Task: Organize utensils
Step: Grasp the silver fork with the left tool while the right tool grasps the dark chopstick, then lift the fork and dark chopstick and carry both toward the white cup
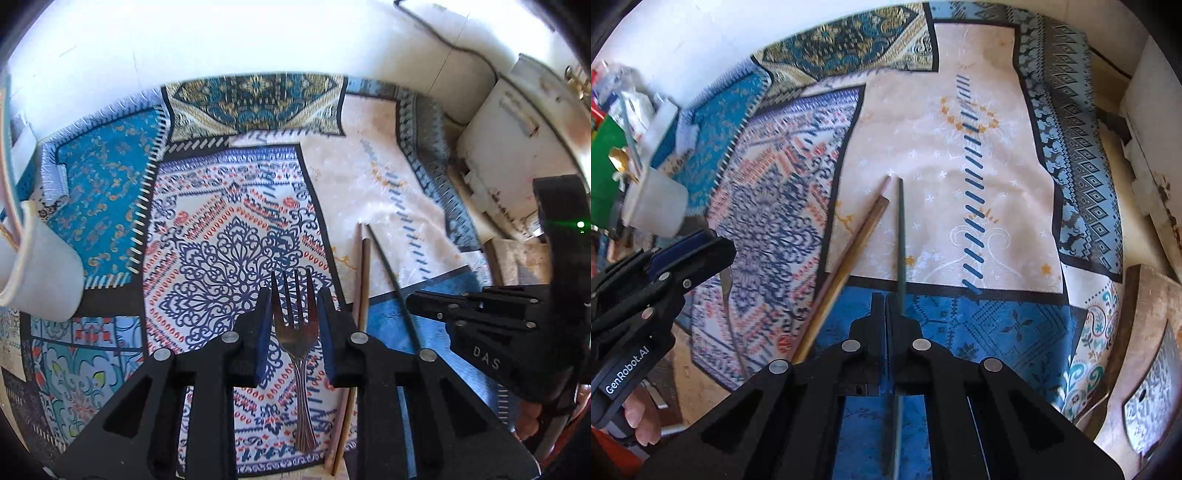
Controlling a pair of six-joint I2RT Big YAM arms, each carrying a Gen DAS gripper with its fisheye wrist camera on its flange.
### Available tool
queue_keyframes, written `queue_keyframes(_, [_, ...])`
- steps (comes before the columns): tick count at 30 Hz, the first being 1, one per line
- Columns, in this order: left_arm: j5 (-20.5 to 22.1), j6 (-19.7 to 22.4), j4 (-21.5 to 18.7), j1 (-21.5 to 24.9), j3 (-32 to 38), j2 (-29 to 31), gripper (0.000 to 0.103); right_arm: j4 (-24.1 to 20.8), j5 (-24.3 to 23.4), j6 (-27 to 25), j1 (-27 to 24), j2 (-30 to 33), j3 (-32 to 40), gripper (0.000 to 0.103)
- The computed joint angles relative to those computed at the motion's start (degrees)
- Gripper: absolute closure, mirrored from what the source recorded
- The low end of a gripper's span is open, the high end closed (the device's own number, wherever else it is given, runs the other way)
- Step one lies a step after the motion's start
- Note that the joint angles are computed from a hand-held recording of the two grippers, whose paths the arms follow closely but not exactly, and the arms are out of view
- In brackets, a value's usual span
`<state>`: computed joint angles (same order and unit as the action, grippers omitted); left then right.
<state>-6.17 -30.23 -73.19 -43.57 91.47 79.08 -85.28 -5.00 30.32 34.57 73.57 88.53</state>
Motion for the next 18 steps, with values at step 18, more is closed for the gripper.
queue_keyframes(18, [-2.71,0.39,1.17,-0.48,-1.06,-6.93,0.08,-4.27,5.97,3.2,3.38,3.82,1.24,0.082])
